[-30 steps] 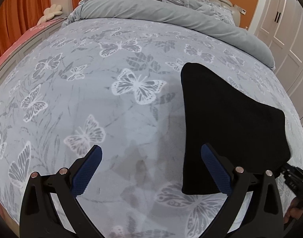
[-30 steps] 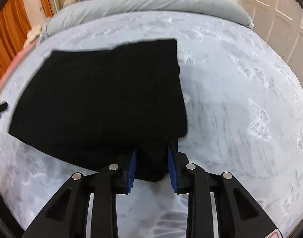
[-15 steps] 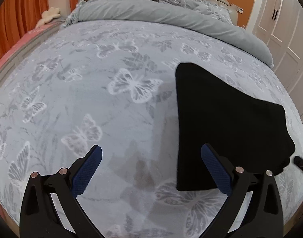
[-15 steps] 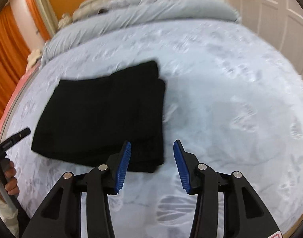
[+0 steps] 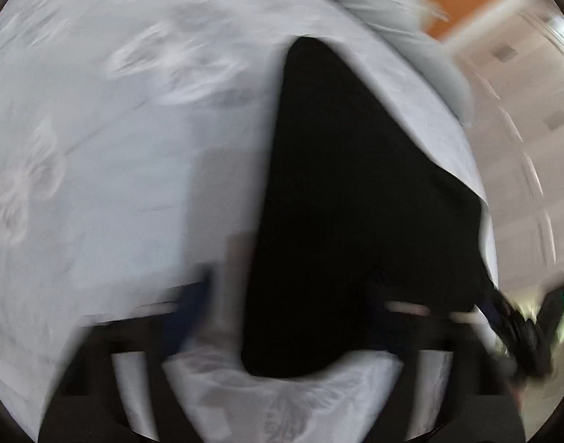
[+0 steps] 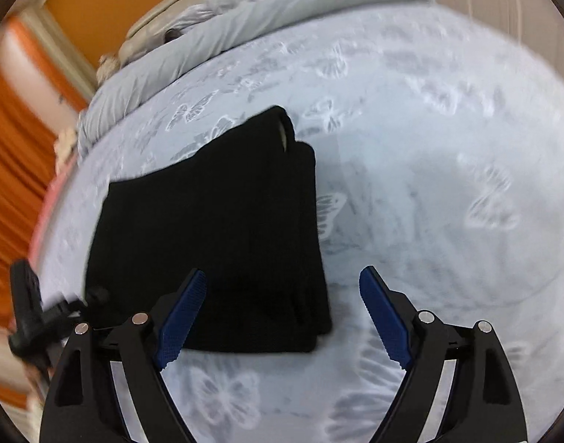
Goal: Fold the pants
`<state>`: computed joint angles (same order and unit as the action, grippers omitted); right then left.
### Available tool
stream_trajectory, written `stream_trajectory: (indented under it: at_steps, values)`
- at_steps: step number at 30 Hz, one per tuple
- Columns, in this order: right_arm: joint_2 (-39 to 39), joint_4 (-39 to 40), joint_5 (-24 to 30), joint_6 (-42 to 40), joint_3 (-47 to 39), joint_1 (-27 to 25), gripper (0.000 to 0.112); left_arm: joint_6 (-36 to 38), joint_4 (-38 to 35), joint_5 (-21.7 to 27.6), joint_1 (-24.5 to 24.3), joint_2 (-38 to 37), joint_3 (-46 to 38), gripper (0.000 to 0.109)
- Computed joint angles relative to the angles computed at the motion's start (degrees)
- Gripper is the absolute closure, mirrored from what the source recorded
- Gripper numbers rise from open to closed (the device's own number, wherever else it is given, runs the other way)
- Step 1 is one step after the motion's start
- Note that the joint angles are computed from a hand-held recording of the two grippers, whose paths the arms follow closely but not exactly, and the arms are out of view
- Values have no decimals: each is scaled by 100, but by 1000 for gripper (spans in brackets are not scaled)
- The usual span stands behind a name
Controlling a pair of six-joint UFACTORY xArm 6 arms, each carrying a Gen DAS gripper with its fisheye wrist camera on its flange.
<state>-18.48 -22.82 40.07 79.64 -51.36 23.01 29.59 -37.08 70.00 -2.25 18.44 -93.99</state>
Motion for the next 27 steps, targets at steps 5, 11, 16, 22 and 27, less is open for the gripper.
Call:
stream_trajectory:
  at_steps: [5,11,16,22,27]
  values:
    - [353,308,-171,-597,-323,3,88,153,110,-353,-80,-495,387,85]
    - [85,497,436,-1129,-267,428,67,234,517,144,151,-503,273,68]
    - [-143,531,439,-678,-6,413,31,6,469,71,334,-571,421,16]
    - [1,1287,-669,-874,456,234,49,-282,121,588,421,-87,-16,19]
    - [-336,482,-697,-387,298,500,81,224,20,732,403,-439,181,81]
